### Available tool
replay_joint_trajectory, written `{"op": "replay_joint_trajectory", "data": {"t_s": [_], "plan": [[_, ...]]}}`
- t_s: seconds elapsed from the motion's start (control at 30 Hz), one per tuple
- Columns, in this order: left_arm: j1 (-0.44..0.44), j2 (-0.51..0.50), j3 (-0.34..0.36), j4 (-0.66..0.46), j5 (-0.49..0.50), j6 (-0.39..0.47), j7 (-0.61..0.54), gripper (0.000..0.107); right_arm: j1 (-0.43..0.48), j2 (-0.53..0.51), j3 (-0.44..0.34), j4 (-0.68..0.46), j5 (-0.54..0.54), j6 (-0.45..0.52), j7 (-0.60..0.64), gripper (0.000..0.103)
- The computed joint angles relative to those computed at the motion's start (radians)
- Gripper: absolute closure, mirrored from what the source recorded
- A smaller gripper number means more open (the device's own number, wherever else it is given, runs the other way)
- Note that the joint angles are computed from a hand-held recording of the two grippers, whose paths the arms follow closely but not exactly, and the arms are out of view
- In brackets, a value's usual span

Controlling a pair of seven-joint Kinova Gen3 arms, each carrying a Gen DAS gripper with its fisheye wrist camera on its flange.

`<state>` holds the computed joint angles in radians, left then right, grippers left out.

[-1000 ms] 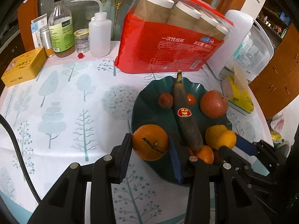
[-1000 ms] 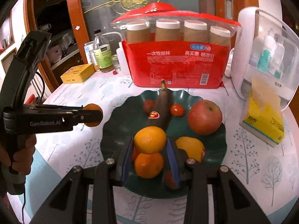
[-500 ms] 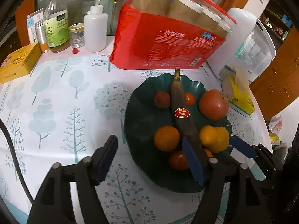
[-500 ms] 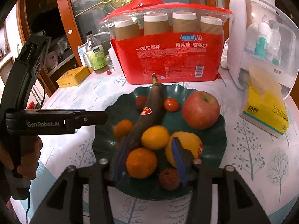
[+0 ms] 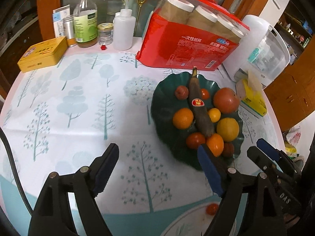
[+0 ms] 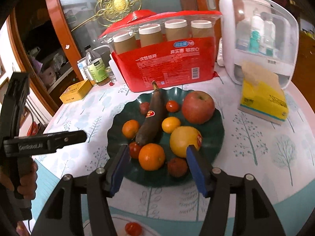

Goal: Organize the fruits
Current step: 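Carry tangerine and yellow orange onto the green plate and open both tools, then grasp the last red cherry tomato on the white plate with the right tool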

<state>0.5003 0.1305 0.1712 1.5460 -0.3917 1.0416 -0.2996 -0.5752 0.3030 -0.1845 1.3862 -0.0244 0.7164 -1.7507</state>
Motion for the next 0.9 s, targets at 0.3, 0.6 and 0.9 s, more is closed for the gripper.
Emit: {"op": "replay_joint_trajectory", "data": {"t_s": [0.3, 0.6, 0.9], "plan": [[0.048, -0.077, 0.064, 0.06, -0.001, 0.069, 0.118, 0.022, -0.009, -0.071, -0.008, 0.062, -0.005, 0.068, -0.071, 0.043], [0.067, -0.137, 0.125, 0.124, 0.018, 0.099, 0.19, 0.022, -0.045, -0.118, -0.029, 0.141, 0.024, 0.113, -0.142, 0.043], [0.059, -0.176, 0.162, 0.169, 0.075, 0.084, 0.179, 0.022, -0.094, -0.095, -0.036, 0.155, 0.073, 0.17, -0.242, 0.043]]}}
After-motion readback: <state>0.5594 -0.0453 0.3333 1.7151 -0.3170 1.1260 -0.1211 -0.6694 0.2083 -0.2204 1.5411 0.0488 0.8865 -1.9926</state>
